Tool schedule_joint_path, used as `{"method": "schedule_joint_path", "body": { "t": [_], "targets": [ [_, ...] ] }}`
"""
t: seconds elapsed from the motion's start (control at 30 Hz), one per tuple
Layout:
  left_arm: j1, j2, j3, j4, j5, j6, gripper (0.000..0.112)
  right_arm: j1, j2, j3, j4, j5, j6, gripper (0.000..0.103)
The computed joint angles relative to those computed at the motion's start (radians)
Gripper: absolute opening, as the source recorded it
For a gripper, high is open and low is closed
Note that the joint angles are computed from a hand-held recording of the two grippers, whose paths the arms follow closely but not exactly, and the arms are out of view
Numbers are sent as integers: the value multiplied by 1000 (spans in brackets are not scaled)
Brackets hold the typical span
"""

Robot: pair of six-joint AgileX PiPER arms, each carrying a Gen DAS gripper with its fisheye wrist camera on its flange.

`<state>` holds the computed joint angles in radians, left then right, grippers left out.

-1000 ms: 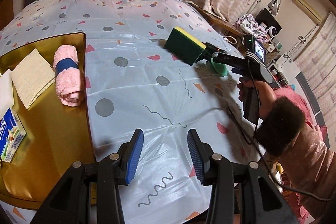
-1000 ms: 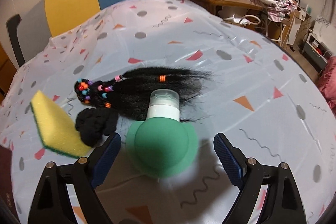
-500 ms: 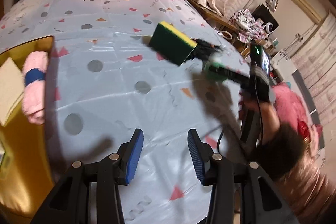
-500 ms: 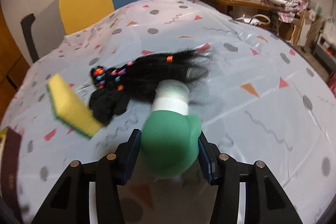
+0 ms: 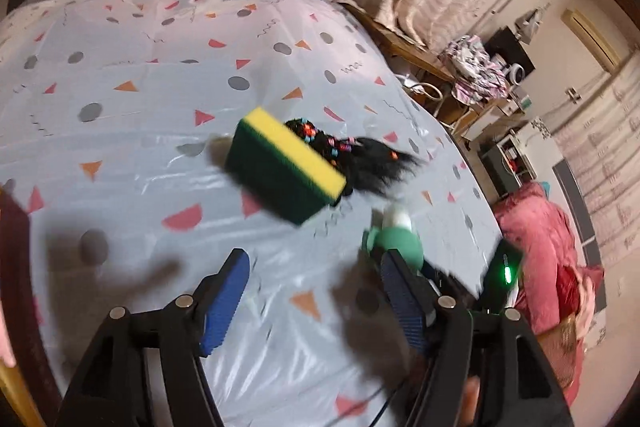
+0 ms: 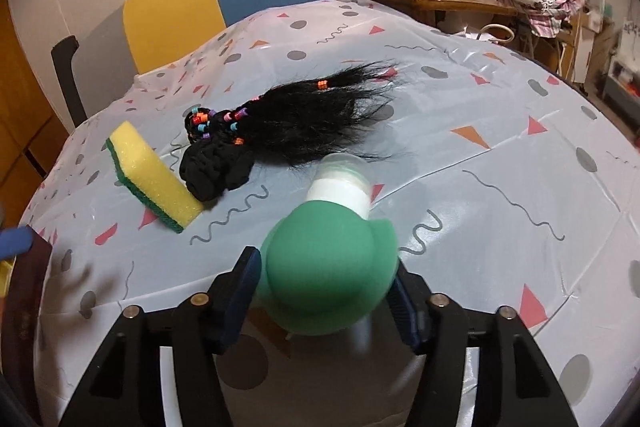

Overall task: Organize rigid objects
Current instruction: 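Grasp the yellow-green scouring sponge with the left tool while the right tool holds the green bottle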

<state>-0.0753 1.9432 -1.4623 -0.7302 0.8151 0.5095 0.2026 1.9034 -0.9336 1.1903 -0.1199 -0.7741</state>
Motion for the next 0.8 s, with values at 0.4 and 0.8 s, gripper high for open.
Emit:
{"method": "schedule_joint_path", "body": {
  "t": [0.4, 0.8],
  "targets": [
    [-116, 334, -504, 332, 105, -400, 70, 60, 25, -16, 160, -93, -189, 51],
    [67, 94, 19, -1, -149, -132, 84, 58, 19, 1, 54, -91, -76, 51]
  ]
}}
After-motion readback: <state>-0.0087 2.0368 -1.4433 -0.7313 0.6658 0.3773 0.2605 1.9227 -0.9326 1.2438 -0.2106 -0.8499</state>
